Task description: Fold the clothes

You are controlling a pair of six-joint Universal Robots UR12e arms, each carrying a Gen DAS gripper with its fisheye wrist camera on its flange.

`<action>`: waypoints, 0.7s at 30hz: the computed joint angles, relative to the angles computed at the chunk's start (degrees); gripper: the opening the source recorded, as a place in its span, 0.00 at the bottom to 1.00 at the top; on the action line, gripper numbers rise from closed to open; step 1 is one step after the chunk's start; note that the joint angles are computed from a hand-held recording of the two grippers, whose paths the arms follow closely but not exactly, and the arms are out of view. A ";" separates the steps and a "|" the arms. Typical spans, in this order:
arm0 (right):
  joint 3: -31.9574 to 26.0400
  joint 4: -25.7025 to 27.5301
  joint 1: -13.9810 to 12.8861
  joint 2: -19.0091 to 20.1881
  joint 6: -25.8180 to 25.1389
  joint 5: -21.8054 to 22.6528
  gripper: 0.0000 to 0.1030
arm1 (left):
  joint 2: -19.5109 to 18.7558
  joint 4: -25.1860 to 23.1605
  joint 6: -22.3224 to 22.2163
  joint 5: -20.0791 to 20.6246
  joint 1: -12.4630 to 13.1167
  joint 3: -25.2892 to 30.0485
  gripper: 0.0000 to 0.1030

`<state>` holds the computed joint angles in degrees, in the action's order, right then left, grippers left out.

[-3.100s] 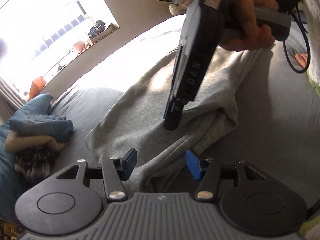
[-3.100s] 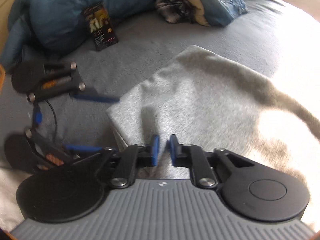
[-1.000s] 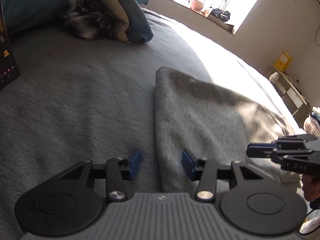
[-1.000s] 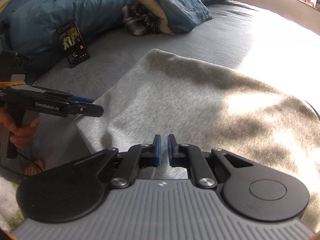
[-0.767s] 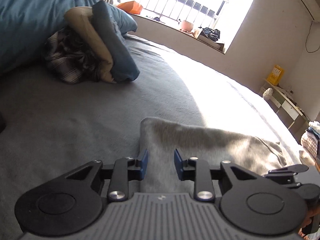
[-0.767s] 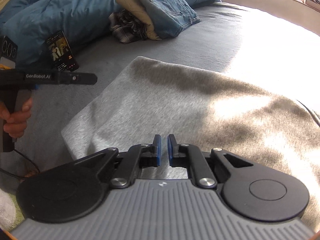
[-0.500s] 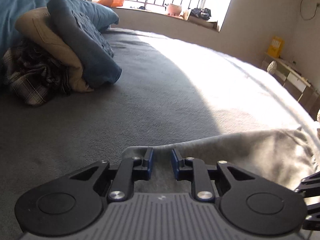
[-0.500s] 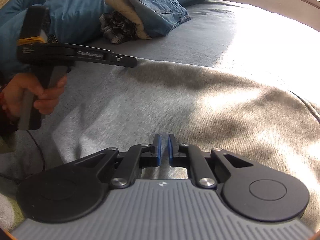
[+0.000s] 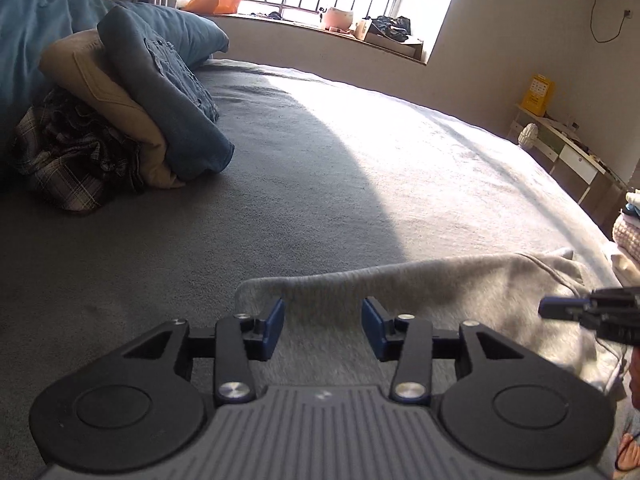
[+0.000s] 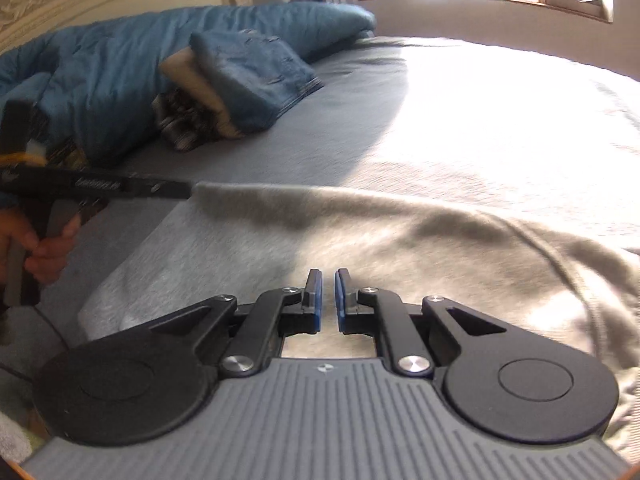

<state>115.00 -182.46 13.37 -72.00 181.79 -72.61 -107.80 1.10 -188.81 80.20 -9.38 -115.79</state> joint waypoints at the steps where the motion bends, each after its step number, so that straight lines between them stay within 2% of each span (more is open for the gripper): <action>1: 0.42 -1.33 -0.50 -0.12 1.67 -2.15 0.07 | 0.46 -0.56 0.35 0.22 -0.19 -0.29 0.47; 5: 1.41 -3.93 -2.44 -0.18 7.40 -10.18 0.07 | 1.17 -2.42 0.90 1.36 -1.08 -0.72 0.50; 9: 1.66 -4.26 -4.06 1.15 7.37 -14.12 0.07 | 0.47 -4.35 -0.52 2.31 -1.93 -0.34 0.50; 11: 1.44 -3.68 -4.99 2.60 7.79 -13.08 0.03 | -0.23 -5.14 -1.35 2.84 -2.09 0.03 0.50; 14: 0.96 -4.40 -5.16 3.66 8.68 -12.61 0.02 | -0.48 -5.50 -1.71 3.59 -2.16 0.19 0.50; 16: 0.88 -3.60 -5.30 2.74 10.07 -11.94 0.04 | 0.27 -5.64 -1.65 4.36 -2.19 -0.17 0.50; 19: 3.02 -5.76 -6.31 0.14 12.32 -9.74 0.05 | 1.89 -6.07 -1.37 4.72 -2.00 -1.18 0.51; 21: 4.83 -6.56 -7.00 -1.56 12.02 -7.80 0.05 | 3.07 -6.49 -1.09 4.97 -1.94 -2.06 0.51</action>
<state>119.83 -189.02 6.38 -73.55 193.80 -80.42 -104.73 -5.38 -189.90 85.18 -11.33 -117.85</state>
